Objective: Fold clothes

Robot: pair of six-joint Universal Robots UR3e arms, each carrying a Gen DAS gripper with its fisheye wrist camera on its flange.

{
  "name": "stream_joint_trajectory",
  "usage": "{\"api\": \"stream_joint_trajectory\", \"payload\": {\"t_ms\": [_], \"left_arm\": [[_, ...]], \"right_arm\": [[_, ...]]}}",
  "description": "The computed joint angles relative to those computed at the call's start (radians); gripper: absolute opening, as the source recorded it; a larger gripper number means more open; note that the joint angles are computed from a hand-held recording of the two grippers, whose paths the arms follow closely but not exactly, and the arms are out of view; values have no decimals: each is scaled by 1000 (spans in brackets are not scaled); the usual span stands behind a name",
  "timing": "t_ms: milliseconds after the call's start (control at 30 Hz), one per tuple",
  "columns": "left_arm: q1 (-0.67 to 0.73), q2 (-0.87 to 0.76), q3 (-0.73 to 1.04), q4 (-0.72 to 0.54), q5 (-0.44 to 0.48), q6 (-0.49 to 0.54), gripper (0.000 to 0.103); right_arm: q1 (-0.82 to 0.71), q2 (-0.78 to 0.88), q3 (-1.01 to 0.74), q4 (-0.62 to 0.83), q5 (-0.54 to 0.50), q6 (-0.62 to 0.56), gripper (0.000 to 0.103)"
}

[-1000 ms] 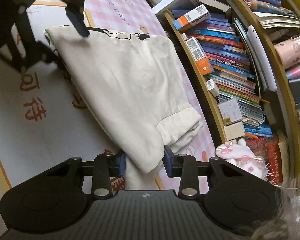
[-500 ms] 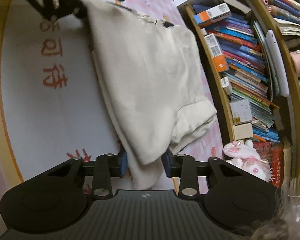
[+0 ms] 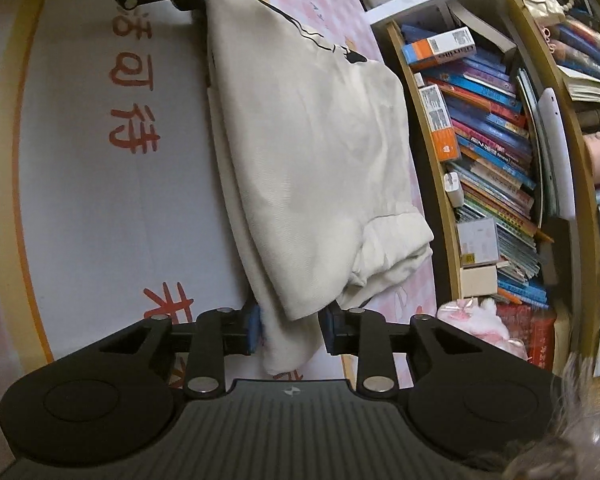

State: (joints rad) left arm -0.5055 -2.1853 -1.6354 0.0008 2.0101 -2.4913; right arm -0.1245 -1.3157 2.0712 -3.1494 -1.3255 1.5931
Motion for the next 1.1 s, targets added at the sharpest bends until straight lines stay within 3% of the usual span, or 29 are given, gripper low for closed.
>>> {"api": "stream_joint_trajectory", "payload": {"t_ms": [533,567,600,667,733,867,933,1000,1067,1100], "left_arm": [[7,18,-65,69,-1,27,65],[7,18,-65,70,-2,28,65],[8,17,-65,71,-3,30,65],[9,17,-65,73,-5,33,65],[10,16,-65,75,-7,36,65],[16,20,-70,78,-18,47,64],[23,25,-74,78,-33,62,63],[28,28,-68,56,-46,81,48],[28,30,-57,18,-55,101,23],[27,31,-52,-1,-59,110,16]], "right_arm": [[14,41,34,-130,-8,-20,30],[19,49,44,-163,-13,-23,37],[22,65,53,-219,-14,-21,54],[11,101,82,-351,24,-34,76],[-13,98,107,-386,96,-79,77],[-11,106,104,-370,123,-144,68],[6,116,81,-348,86,-144,48],[22,113,48,-286,40,-135,27],[23,103,28,-228,31,-140,20],[25,103,24,-220,29,-141,18]]}}
